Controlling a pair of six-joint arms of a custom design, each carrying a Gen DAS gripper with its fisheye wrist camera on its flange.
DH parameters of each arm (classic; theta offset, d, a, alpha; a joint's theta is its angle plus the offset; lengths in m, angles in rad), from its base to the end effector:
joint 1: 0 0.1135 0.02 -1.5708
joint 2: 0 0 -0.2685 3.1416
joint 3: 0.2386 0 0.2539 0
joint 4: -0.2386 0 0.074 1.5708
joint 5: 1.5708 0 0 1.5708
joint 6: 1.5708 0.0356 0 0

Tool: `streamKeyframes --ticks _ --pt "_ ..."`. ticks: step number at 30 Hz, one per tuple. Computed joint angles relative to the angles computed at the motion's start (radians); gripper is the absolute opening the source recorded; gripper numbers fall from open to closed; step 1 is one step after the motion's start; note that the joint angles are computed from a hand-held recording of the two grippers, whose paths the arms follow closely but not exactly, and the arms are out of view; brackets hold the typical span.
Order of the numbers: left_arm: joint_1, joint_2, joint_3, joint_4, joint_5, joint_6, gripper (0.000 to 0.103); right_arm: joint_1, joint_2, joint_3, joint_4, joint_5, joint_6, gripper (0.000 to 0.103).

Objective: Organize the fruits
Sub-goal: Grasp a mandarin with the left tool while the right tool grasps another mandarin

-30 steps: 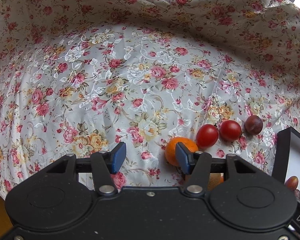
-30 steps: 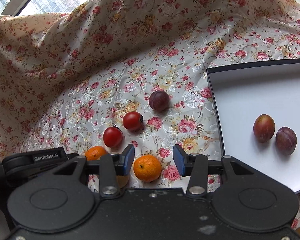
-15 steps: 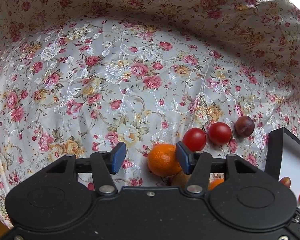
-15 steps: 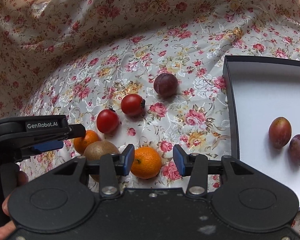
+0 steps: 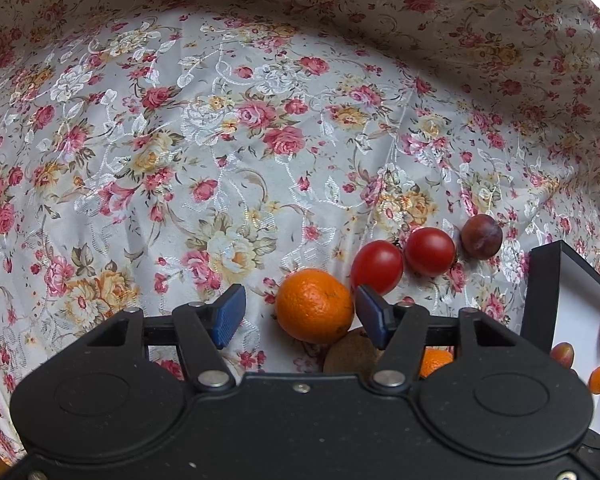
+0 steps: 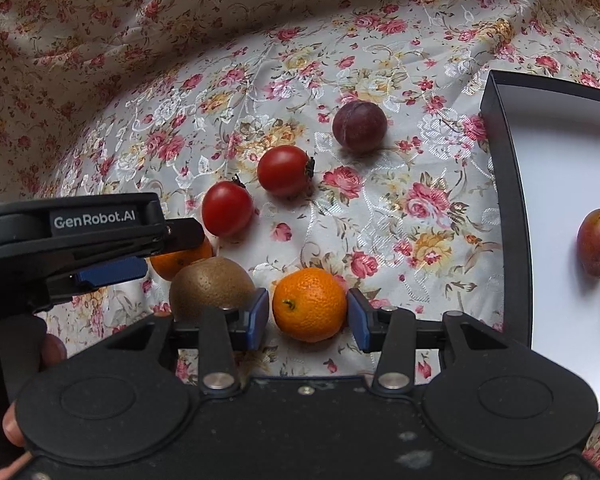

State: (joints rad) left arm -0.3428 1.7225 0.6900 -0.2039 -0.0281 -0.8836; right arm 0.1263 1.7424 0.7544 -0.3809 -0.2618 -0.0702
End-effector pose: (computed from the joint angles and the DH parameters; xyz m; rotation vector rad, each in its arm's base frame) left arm 0.2589 -0.0913 0.0943 -0.7656 2.7370 -0.2434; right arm 0.2701 0.0436 0.0989 -0.3254 2.9044 0.3929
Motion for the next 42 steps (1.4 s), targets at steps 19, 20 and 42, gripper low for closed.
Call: streamKeyframes --ticks 19,20,42 --pt "0.007 0.055 0.026 0.004 0.003 0.022 0.061 -0.022 -0.053 -0.028 0.046 0.005 -0.008 0.042" --pt "0.005 0.055 0.028 0.000 0.003 0.022 0.061 -0.027 -0.053 -0.026 0.046 0.002 -0.004 0.042" --pt "-0.077 -0.049 0.059 -0.134 -0.273 -0.148 0.050 -0.140 -0.220 -0.066 0.103 -0.076 0.017 0.042"
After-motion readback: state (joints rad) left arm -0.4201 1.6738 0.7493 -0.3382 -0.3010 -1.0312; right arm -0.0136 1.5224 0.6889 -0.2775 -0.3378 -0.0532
